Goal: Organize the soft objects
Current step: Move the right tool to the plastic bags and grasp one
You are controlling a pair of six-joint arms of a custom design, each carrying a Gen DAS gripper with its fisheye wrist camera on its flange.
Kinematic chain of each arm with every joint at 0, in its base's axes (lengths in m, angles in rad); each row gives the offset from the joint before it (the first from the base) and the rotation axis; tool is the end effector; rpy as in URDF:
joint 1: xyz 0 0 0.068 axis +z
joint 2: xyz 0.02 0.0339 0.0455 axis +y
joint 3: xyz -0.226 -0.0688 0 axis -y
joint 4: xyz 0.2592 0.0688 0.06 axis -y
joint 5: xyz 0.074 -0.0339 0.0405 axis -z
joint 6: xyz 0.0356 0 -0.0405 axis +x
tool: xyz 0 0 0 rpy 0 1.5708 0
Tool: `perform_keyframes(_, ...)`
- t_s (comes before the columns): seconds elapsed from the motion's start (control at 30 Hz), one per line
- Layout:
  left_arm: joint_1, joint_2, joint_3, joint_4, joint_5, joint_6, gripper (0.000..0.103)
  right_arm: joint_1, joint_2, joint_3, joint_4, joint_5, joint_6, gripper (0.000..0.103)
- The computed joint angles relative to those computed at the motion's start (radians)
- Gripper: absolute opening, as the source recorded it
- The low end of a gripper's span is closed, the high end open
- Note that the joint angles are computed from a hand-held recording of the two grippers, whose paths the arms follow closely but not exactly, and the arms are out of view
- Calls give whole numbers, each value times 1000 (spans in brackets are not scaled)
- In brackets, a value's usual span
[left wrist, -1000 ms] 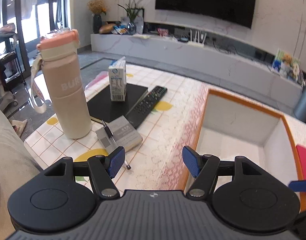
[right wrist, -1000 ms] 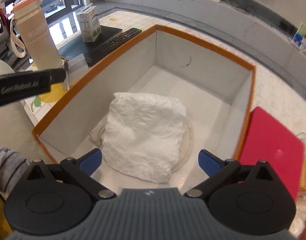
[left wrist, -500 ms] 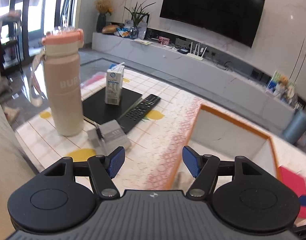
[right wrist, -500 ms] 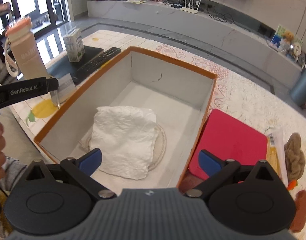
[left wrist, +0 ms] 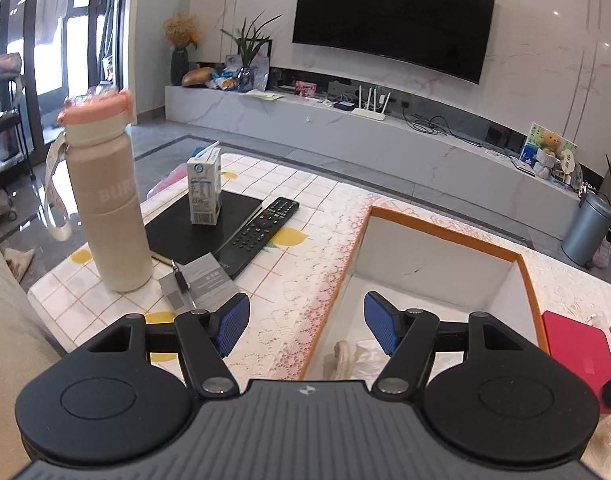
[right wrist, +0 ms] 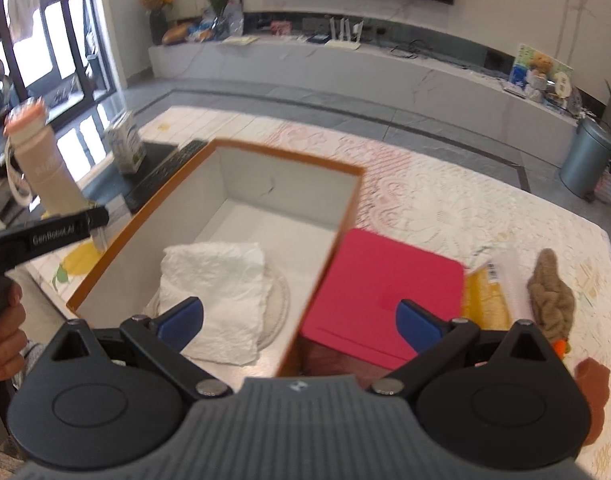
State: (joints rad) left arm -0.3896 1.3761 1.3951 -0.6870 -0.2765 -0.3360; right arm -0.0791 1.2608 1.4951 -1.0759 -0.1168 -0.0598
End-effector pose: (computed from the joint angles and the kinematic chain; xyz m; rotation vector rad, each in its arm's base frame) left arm 0.2990 -0.1123 0.3331 -0.0896 2.2089 -0.0926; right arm 0.2616 -0.0166 0.3657 -0.0305 2.4060 0.0766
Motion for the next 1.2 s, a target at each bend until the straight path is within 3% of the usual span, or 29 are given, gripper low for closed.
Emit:
perform_keyframes(0.27,-79,-35,14,-1,85,0,77,-297,-117,-61,19,-93,-115,100)
perform_keyframes(0.4,-154,31,110,-55,92,-2,77,-564,-110,-64,7,-274,-160,100)
perform_keyframes(0.5,-227,81,177,-77,52,-5,77,-758,-95,-93,29,-401,-150,101)
perform_keyframes(0.57,-284,114,212,-81,1,-1,77,-839,-73,-123,57,-426,-131,101)
perform_keyframes(0.7,-383,208,308,-121,-66,12,78,-917,-35,-195,103,-463,-204,101)
perform_keyframes(0.83,-455,300,394,-158,-105,40,78,-987,32,-256,161,-638,-275,101)
perform_keyframes(0.93,-488,339,418,-152,-89,52,78,-949,5,-330,240,-563,-344,100)
perform_keyframes(1.07,-485,330,378,-121,54,40,78,-862,-100,-497,405,-404,-506,100)
perform_keyframes(1.2,-480,326,332,-95,97,45,77,-776,-106,-572,449,-309,-644,100)
